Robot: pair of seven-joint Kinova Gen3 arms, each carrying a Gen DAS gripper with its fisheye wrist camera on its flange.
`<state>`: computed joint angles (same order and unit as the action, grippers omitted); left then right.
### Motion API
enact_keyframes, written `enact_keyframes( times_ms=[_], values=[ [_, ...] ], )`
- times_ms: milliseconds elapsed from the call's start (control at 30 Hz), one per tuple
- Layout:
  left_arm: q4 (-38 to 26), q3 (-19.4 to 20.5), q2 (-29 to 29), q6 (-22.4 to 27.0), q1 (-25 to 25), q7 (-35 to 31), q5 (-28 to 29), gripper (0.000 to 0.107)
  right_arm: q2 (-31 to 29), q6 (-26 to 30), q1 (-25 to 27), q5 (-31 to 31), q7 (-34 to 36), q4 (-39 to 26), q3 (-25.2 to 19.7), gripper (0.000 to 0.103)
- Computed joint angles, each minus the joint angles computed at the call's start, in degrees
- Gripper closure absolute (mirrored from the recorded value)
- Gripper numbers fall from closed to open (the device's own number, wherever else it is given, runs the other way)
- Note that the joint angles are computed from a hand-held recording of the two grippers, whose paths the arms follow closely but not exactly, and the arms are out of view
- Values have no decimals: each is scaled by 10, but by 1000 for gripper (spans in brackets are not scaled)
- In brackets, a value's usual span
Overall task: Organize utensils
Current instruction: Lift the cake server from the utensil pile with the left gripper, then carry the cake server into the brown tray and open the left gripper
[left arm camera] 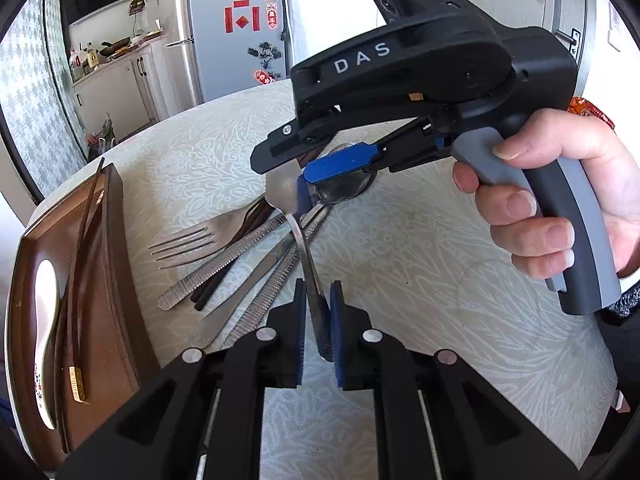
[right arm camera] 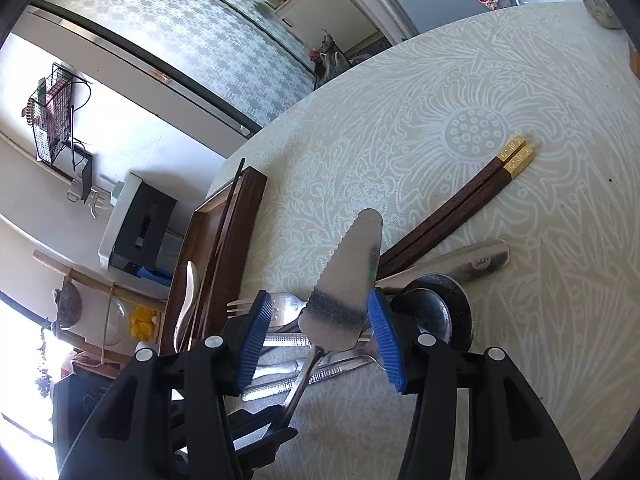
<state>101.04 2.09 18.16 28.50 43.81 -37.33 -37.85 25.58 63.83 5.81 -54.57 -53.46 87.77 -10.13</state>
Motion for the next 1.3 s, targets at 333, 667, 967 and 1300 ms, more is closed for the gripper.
enact_keyframes(
  times_ms=[333, 667, 967, 1300],
  values=[
    [-6, 10, 2, 8, 4, -15, -6, 103, -27, -47, -29, 48, -11, 13, 10, 67],
    [12, -2, -9, -19, 1, -8, -3, 103, -24, -38, -6, 14, 2, 20, -2, 96],
    [68, -11, -73, -32, 8, 72, -72, 104, -62, -31, -41, 11, -21, 6, 0, 97],
    [159, 19, -181, 2, -55, 143, -130, 105, -40, -46, -134, 22, -84, -63, -27, 97]
  ],
)
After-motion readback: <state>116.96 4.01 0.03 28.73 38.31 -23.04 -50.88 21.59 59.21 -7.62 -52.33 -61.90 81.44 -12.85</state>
